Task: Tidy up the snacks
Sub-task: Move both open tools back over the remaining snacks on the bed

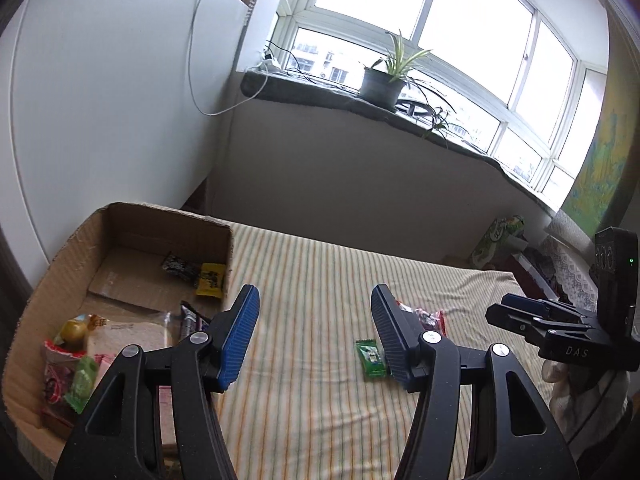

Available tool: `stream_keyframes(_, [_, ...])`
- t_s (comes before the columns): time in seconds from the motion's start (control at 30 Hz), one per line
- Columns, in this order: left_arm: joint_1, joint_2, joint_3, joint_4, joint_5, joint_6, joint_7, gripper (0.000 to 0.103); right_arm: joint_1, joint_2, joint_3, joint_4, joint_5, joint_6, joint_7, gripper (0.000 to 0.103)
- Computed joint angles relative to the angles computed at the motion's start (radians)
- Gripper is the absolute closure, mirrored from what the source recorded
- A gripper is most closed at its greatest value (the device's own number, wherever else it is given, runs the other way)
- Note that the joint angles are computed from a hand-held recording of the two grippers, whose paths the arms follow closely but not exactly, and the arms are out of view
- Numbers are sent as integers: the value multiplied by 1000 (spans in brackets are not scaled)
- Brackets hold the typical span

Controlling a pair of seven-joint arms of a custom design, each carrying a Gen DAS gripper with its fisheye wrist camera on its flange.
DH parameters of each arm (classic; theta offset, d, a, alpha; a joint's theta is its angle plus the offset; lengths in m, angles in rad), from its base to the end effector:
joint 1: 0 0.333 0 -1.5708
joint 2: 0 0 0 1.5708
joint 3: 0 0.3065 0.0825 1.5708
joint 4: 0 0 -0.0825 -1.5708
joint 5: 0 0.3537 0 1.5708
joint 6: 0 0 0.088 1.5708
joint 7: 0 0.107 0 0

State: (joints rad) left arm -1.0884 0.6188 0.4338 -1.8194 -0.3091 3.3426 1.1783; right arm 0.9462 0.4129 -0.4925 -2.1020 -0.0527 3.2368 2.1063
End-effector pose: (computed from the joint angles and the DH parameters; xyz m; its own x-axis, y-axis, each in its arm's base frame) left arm 0.5199 -0.4256 0.3560 -0.2633 -0.9205 0.2886 -0.6229 -0.0662 -0.7795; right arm 0.5342 0.2933 0.3462 0.1451 -0.9778 -0.1514 -0.7243 -0.0007 -0.6894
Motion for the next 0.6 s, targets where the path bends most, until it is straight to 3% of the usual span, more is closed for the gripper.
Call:
stream_keyframes(0.17, [108,34,-137,79,87,-72,-5,45,-96,3,115,-44,13,12,-39,32])
stream_keyframes(0.27, [163,64,-206,139,142,-129,-13,46,-45,35,77,-49,20,7,-46,33])
stream_keyframes(0.33, [199,82,-253,173,174,-160,-16,46,-37,55,76,-42,22,-1,-55,40])
stream_keyframes(0.4, [184,102,-240,204,208,-195,-37,46,-61,63,104,-36,18,-5,-67,43])
stream_keyframes(0.53, [186,141,-241,265,278,-269,-59,57,94,114,-45,-15,-7,-36,-47,43])
stream_keyframes(0.6, [195,151,-249,277,305,-295,-73,59,106,122,-54,-10,-26,-43,-44,43])
